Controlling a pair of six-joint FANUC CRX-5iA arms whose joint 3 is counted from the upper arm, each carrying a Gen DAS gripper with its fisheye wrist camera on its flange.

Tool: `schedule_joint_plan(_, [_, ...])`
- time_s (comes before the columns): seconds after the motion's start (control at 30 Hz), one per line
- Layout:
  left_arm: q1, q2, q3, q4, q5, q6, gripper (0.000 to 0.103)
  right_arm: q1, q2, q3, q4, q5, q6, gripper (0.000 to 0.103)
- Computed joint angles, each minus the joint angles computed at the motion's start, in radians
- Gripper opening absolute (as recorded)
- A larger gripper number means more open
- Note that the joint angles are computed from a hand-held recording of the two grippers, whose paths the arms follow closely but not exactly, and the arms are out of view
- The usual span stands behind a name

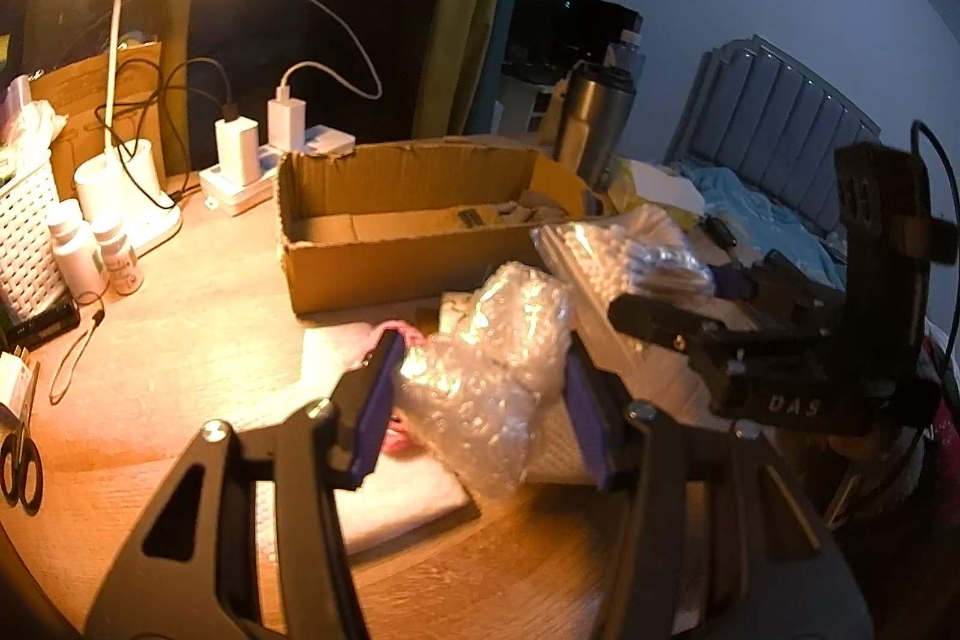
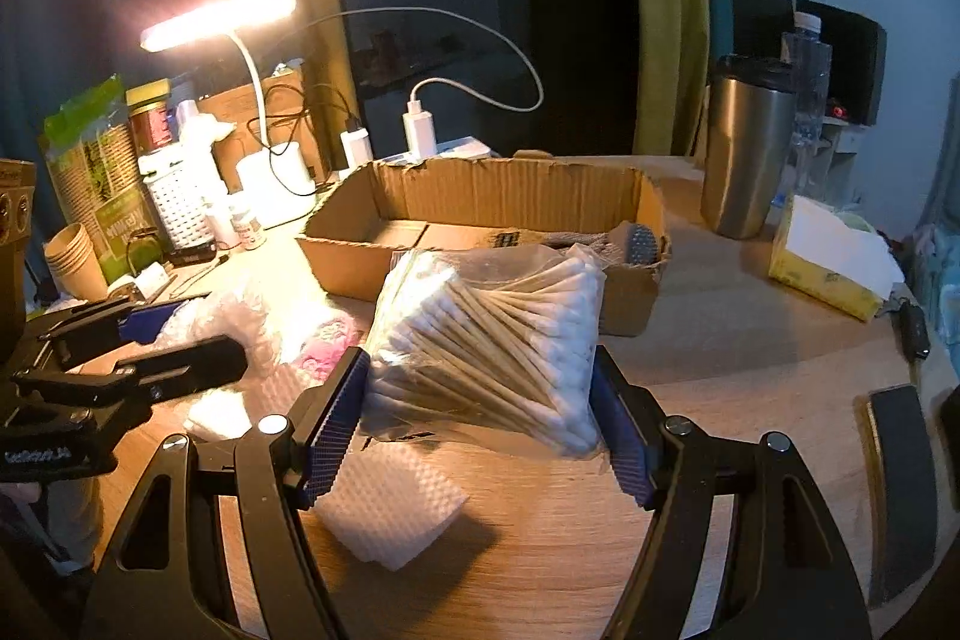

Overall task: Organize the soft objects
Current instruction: 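Grasp the bubble wrap with the left tool while the right tool grasps the cotton swab bag, then lift the bubble wrap and cotton swab bag over the cardboard box with both tools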

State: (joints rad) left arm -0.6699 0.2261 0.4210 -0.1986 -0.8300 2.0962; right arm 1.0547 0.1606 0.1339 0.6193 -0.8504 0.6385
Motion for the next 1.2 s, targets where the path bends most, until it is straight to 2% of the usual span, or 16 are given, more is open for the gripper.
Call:
schedule_joint_plan(0.17, [0.006, -0.002, -0.016, 0.001, -0.008, 0.016, 0.054, 0.01, 0.021, 0.029, -0.086, 0.018, 0.041, 0.075])
schedule_joint_plan(0.33, [0.019, -0.017, -0.056, 0.016, -0.003, 0.027, 0.054, 0.028, 0.06, 0.065, -0.167, -0.012, 0.097, 0.075])
schedule_joint_plan(0.6, [0.038, -0.065, -0.12, 0.006, 0.008, 0.059, 0.054, 0.033, 0.106, 0.1, -0.208, -0.071, 0.124, 0.075])
schedule_joint_plan(0.87, [0.042, -0.081, -0.097, -0.043, -0.005, 0.073, 0.054, 0.03, 0.062, 0.051, -0.151, -0.015, 0.07, 0.075])
schedule_joint_plan(1.2, [0.046, -0.055, -0.032, -0.059, -0.003, 0.067, 0.054, 0.009, 0.053, 0.071, -0.076, 0.001, 0.081, 0.075])
